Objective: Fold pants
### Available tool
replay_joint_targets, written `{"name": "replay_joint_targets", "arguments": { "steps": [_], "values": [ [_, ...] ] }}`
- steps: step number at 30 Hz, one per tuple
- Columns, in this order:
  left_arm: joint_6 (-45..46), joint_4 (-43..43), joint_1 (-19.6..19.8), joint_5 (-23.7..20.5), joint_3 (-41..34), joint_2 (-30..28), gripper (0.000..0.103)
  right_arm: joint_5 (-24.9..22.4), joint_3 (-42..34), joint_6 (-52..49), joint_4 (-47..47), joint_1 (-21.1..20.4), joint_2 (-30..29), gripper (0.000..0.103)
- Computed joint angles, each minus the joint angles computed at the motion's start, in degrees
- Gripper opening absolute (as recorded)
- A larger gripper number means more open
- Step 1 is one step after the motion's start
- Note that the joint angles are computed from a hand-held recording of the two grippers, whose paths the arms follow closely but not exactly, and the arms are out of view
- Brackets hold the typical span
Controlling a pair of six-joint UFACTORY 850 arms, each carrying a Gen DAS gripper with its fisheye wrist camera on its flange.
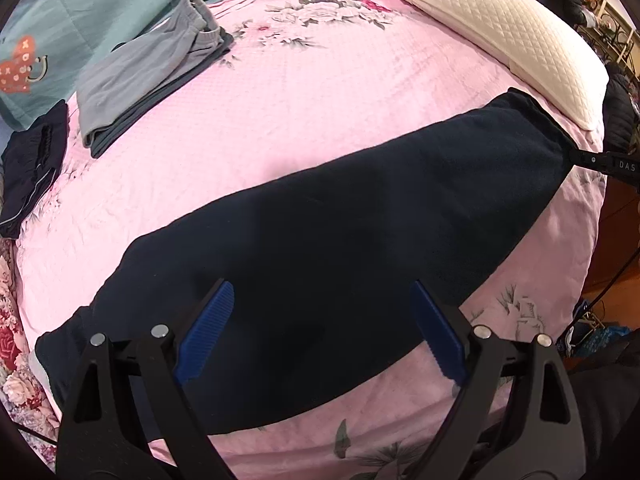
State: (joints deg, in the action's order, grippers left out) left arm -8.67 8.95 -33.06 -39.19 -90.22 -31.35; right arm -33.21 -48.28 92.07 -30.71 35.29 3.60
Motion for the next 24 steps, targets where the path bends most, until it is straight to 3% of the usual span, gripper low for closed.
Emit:
{"name": "replay_joint_targets", "arguments": {
  "steps": [9, 13, 15, 18, 24],
  "values": [
    [0.3, 0.4, -0.6, 0.0, -0.5, -0.2, 0.091, 0.5, 1.8, 0.8, 2.2, 0.1, -0.5, 0.015],
    [0.7, 0.1, -0.7, -0.1, -0.6, -0.3, 0.091, -2.2, 0.9, 0.3, 3.1, 0.7, -0.6, 0.031],
    [1.2, -0.3, -0.7, -0.2, -0.8, -0.4, 0.091, -3.8, 0.5, 0.7, 2.0, 1.6, -0.3, 0.032],
    [1.2, 0.3, -1.0, 0.2, -1.1, -0.8, 0.092, -6.2, 0.4, 3.9, -0.9, 3.2, 0.7, 0.047],
    [-3.6, 5.7, -2.1, -1.1, -4.1, -4.0, 0.094, -5.0, 3.9, 11.6, -5.7, 4.3, 4.6, 0.049]
  ]
}}
